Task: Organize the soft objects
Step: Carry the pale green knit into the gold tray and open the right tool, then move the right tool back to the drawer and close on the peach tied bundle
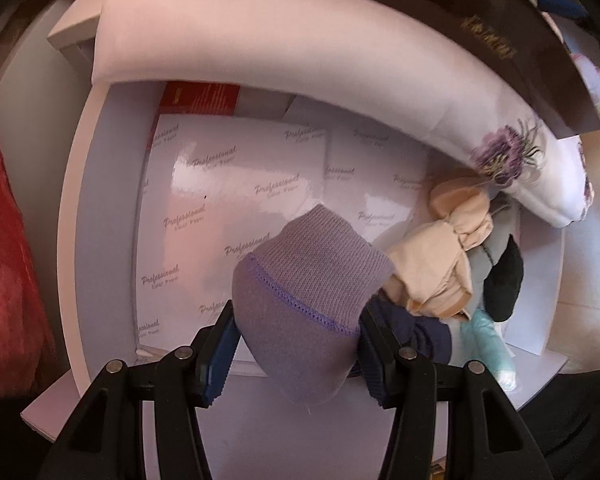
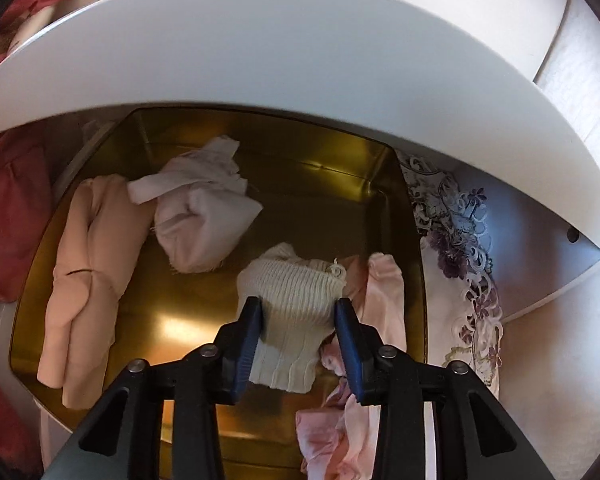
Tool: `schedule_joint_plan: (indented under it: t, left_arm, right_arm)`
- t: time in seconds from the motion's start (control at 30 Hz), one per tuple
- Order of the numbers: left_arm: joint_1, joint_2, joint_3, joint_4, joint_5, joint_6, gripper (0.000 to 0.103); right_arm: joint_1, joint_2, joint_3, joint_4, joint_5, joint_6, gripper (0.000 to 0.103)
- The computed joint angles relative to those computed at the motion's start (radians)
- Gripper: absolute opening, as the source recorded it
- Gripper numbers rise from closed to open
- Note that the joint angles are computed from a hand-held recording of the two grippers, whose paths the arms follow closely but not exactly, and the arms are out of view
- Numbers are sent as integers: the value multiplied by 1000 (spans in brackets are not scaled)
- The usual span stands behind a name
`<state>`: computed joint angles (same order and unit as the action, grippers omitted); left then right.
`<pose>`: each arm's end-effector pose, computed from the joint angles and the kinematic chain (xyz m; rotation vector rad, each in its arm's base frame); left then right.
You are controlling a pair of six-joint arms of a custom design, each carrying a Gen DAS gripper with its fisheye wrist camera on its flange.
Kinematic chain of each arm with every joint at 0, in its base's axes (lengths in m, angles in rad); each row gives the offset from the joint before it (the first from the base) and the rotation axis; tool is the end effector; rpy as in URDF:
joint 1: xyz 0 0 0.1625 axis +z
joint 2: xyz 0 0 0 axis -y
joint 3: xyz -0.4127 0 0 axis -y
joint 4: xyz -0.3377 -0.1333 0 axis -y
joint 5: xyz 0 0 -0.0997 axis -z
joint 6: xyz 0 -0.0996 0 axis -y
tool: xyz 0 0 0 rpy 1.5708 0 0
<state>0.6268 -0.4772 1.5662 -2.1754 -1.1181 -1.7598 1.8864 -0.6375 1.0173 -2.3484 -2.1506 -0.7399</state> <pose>-0.3576 -0.4773 -0.0729 -0.8758 2.3912 -0.4351 0.3137 -0.7070 0.2447 1.1185 -2.2146 0.3324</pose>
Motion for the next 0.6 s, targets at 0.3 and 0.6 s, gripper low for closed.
schedule_joint_plan:
  t: [0.3, 0.6]
  left_arm:
    - [1, 7, -18, 40, -7, -9, 55]
    - [0, 6, -8, 65, -6, -25, 55]
  right_arm:
    - [-21, -68, 19, 57, 79, 41, 59]
    - [-49, -237, 171, 75, 147, 61, 64]
